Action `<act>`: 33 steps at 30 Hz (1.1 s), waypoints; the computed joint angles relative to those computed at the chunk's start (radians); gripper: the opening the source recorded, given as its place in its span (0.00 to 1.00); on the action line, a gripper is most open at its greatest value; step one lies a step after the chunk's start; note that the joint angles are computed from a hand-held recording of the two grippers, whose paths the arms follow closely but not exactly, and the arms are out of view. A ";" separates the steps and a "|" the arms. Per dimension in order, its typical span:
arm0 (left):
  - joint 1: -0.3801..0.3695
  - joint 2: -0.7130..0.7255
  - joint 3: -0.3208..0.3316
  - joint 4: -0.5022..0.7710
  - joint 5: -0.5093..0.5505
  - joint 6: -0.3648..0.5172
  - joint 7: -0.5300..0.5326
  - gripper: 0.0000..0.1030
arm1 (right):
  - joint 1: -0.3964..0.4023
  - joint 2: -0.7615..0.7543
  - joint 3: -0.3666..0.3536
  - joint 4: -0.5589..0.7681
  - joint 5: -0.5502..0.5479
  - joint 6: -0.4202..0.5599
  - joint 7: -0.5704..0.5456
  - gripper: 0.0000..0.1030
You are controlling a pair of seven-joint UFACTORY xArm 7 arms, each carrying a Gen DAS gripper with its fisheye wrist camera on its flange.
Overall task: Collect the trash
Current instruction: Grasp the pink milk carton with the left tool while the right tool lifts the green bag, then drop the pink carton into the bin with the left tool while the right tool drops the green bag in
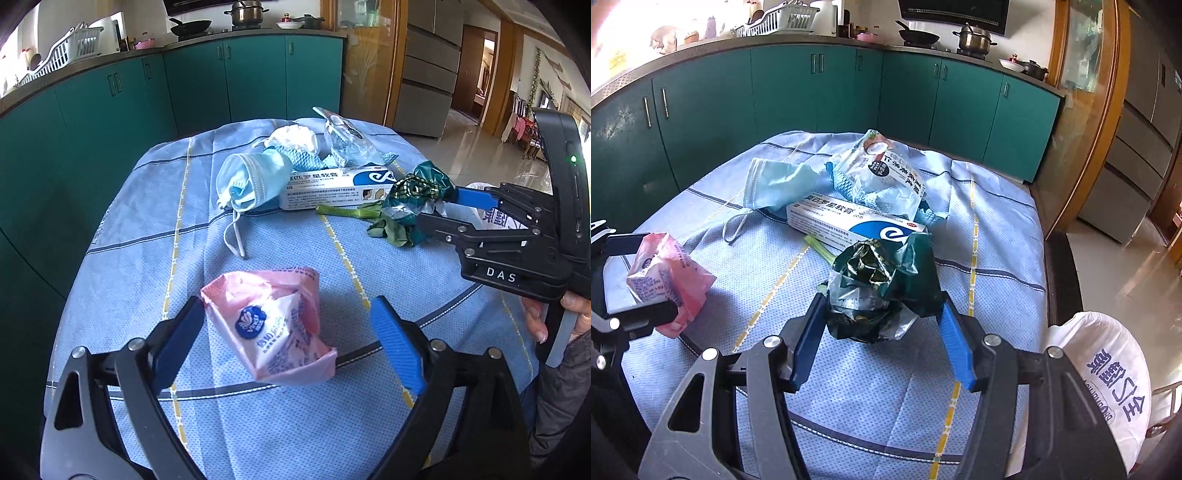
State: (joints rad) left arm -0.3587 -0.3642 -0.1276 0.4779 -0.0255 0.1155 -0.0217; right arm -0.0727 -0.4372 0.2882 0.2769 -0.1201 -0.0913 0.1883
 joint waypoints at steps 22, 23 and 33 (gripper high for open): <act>0.095 -0.070 -0.083 -0.037 0.014 -0.113 -0.033 0.56 | 0.013 -0.095 -0.054 -0.052 0.046 -0.047 0.003 0.58; 0.128 -0.068 -0.121 -0.032 0.036 -0.118 -0.058 0.56 | 0.008 -0.112 -0.057 -0.062 0.050 -0.051 0.003 0.58; 0.094 0.004 -0.189 0.056 0.138 -0.141 -0.162 0.56 | -0.513 -0.429 0.277 -0.178 0.113 0.037 0.234 0.58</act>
